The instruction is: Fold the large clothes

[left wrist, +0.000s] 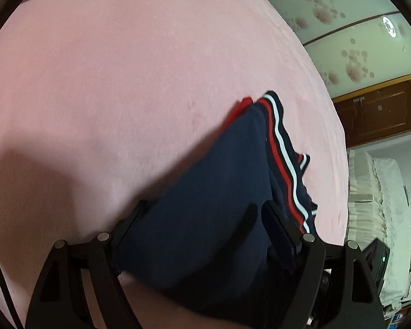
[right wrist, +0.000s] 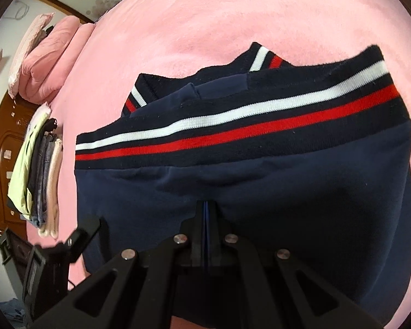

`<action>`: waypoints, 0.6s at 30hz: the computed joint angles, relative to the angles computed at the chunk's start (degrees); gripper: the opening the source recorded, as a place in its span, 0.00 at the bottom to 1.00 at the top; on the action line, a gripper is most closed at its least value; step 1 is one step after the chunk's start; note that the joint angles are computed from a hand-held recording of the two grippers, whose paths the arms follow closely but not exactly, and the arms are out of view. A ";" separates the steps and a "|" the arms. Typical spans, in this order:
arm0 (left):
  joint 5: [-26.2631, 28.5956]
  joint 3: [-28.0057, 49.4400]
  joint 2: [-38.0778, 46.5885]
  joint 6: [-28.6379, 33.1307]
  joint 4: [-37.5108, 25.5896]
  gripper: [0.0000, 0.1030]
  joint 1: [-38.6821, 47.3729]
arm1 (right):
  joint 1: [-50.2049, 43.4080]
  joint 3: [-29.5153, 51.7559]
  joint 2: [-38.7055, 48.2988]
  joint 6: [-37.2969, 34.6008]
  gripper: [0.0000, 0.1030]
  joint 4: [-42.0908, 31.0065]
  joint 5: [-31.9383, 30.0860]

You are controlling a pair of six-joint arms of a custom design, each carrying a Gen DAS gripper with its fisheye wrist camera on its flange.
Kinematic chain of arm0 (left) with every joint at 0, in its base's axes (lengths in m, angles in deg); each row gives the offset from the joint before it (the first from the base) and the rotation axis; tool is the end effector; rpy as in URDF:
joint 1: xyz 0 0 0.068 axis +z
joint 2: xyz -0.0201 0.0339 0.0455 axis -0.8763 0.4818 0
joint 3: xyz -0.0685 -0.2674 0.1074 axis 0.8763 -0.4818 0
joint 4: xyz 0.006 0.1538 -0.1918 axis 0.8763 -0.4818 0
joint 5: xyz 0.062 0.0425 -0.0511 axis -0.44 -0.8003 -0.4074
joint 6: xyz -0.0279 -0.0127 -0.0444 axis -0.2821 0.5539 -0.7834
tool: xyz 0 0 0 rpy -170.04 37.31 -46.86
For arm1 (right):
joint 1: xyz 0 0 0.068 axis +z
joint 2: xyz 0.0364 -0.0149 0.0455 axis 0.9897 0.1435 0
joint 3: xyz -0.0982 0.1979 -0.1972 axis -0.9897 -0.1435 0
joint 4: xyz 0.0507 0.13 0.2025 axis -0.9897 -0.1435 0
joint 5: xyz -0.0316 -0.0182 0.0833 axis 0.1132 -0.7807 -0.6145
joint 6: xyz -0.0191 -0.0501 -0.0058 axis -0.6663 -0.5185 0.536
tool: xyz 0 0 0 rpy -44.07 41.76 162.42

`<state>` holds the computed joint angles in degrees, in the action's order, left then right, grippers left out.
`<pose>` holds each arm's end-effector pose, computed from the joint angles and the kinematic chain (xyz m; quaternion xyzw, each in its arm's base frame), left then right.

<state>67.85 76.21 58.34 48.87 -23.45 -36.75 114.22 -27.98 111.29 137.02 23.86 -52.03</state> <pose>0.1849 0.0607 0.1599 -0.2521 0.9031 -0.2958 0.1827 0.1551 0.1023 0.2087 0.1872 0.9540 0.1899 0.1369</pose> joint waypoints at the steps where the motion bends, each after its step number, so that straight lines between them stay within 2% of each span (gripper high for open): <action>1: -0.03 0.04 0.34 -0.25 0.53 0.78 -0.30 | -0.65 -0.51 -0.23 0.16 0.00 0.72 -0.80; 3: -1.32 0.83 0.33 -0.35 -0.20 0.72 -1.30 | -2.14 -1.83 -0.91 0.85 0.00 2.45 -2.60; 5: -1.86 1.54 0.35 2.08 -2.99 0.63 0.59 | -2.50 -2.47 -1.29 1.65 0.00 3.36 -3.14; 9: 3.14 2.85 1.73 3.01 -8.52 0.57 3.14 | -2.09 -3.37 -1.96 3.11 0.00 4.54 -2.68; 11: 3.32 2.55 1.35 2.21 -9.13 0.47 2.99 | -1.91 -3.50 -2.13 3.16 0.00 4.78 -2.49; 14: 1.01 1.95 -2.59 0.44 -9.34 0.29 1.92 | -2.47 -4.25 -2.57 2.69 0.00 5.95 -3.47; 17: -4.15 2.90 -9.27 -1.68 -10.91 0.22 -2.94 | -4.39 -6.06 -4.14 2.29 0.00 7.82 -5.99; 18: -9.04 4.30 -12.08 -2.82 -12.25 0.22 -7.58 | -5.71 -6.93 -5.06 1.53 0.00 8.14 -7.20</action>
<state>58.81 80.51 46.26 46.05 -35.70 -44.33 108.52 -34.91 106.22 138.55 32.00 -59.23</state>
